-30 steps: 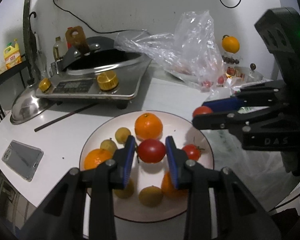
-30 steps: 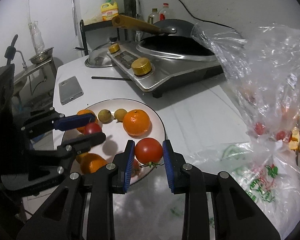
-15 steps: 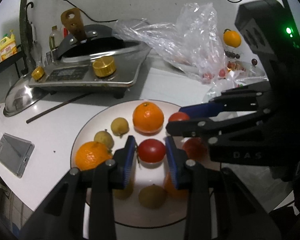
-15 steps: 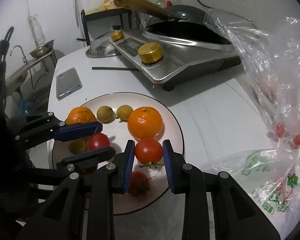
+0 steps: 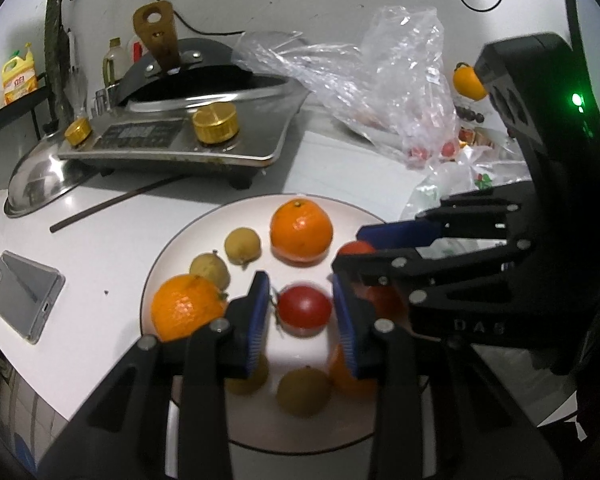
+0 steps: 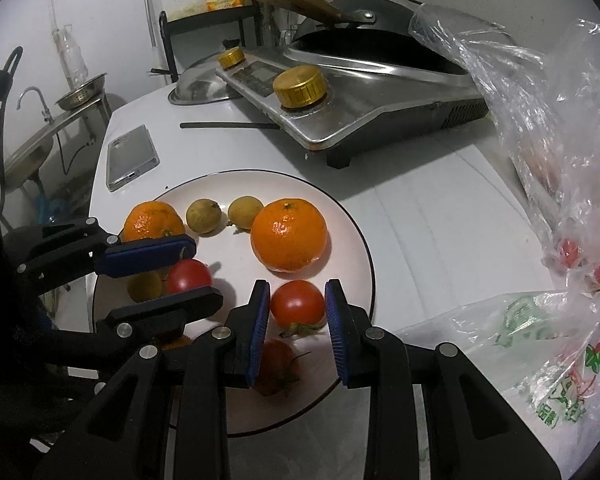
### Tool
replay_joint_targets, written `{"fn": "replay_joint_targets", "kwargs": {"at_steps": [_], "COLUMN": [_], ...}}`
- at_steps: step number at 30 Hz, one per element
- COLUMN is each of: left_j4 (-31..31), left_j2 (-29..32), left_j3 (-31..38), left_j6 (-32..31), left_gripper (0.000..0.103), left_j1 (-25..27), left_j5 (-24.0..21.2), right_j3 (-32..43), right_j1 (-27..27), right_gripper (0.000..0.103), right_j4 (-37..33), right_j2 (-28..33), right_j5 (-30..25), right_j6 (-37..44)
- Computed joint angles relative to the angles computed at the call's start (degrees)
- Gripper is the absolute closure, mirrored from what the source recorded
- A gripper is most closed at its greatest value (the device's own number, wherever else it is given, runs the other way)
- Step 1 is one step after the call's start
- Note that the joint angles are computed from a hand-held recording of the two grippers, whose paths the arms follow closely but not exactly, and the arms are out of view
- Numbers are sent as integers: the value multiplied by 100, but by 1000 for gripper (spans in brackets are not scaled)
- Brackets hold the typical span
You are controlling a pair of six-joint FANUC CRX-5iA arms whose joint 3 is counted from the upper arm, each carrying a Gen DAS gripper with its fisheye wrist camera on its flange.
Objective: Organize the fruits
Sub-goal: 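Lower and release both cherry tomatoes onto the plate with both tools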
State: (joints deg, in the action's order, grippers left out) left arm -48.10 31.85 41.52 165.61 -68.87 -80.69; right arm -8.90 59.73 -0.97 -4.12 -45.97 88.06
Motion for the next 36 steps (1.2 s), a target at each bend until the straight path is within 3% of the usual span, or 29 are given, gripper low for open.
{"fn": "replay_joint_targets", "kwargs": {"at_steps": [16,36], "left_j4": [-32,-579], "left_j2": [-20,236], "left_j3": [-22,700], "left_j6": [161,26], "left_gripper": [68,63], "left_j1": [-34,-509], "left_j5": [6,-628], "right_j3": [-20,-595], "right_j1": [19,341], "right_gripper": [72,72], "right_j4": [18,768], "right_j2": [-69,-825], "right_j5": [23,209], "right_j6": [-40,-721]}}
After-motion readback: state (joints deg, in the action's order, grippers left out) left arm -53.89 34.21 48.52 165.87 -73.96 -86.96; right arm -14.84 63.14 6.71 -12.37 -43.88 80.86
